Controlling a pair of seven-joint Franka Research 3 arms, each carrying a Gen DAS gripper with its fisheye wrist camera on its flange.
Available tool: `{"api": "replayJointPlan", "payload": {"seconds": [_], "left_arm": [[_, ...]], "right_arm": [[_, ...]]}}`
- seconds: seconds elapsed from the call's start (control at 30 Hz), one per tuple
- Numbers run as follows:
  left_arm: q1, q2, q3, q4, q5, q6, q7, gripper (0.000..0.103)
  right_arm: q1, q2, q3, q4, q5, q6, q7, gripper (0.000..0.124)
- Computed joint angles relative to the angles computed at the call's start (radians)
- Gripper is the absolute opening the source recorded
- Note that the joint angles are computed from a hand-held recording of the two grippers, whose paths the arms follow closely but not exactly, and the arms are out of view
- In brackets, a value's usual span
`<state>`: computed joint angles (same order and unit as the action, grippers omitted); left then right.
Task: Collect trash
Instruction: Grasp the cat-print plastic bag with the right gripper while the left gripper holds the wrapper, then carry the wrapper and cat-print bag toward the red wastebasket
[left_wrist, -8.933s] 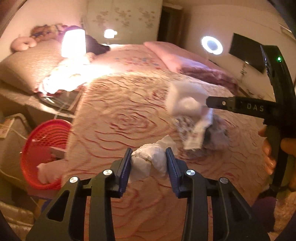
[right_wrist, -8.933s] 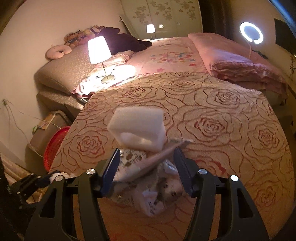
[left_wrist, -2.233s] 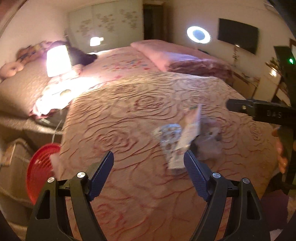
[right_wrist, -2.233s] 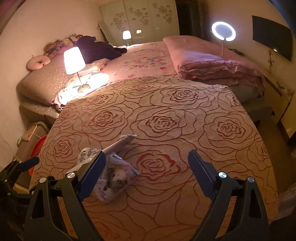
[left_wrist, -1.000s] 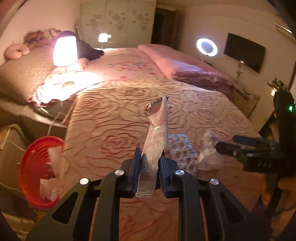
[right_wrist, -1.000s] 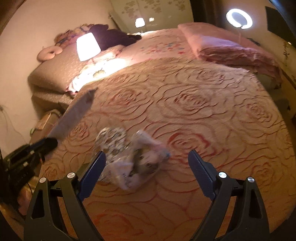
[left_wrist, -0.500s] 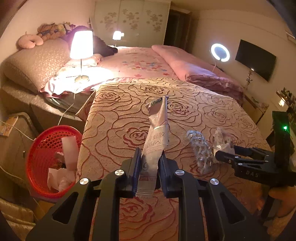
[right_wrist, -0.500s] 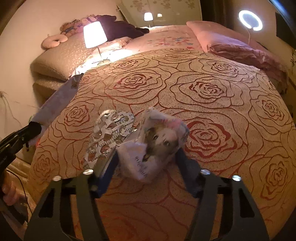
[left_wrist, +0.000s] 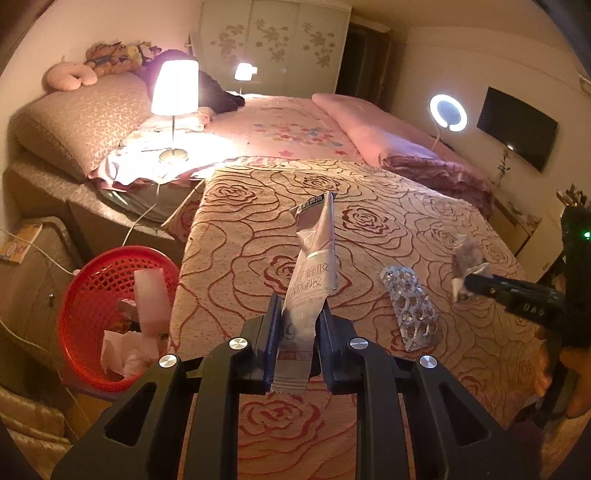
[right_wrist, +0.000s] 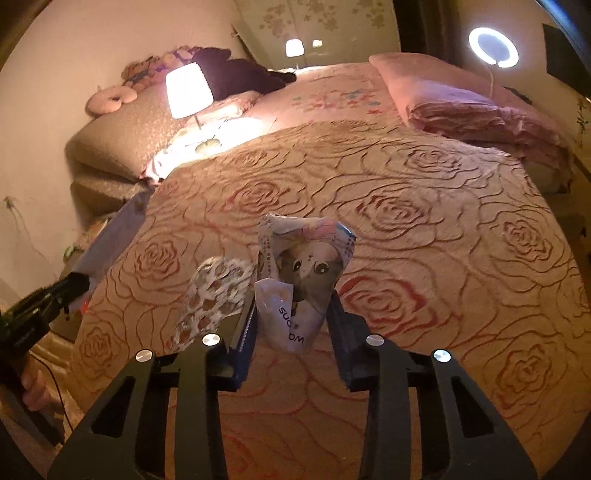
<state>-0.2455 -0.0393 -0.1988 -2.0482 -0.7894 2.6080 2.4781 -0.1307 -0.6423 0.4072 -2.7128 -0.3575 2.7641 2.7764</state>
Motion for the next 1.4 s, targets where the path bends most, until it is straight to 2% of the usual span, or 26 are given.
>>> {"api": "replayJointPlan", "payload": {"seconds": [0.33, 0.43, 0.83, 1.13, 1.4], "left_arm": [[0.019, 0.009, 0.009, 0.016, -0.007, 0.003, -0.022, 0.018], [0.025, 0.009, 0.009, 0.018, -0.014, 0.003, -0.021, 0.018], [0.044, 0.012, 0.018, 0.023, -0.026, -0.001, -0.026, 0.018], [0.064, 0.022, 0.02, 0.035, -0.031, 0.006, -0.041, 0.018], [0.074, 0.02, 0.024, 0.045, -0.04, 0.031, -0.039, 0.018]], "right_arm": [[-0.014, -0.053, -0.004, -0.012, 0.006, -0.001, -0.006, 0.034], [-0.003, -0.05, -0.013, -0.013, 0.022, 0.021, -0.022, 0.034], [0.038, 0.108, 0.008, 0.07, 0.041, 0.077, -0.092, 0.034], [0.04, 0.149, -0.001, 0.124, -0.007, 0.064, -0.077, 0.034], [0.006, 0.097, -0.015, 0.18, -0.081, 0.002, -0.088, 0.034]]}}
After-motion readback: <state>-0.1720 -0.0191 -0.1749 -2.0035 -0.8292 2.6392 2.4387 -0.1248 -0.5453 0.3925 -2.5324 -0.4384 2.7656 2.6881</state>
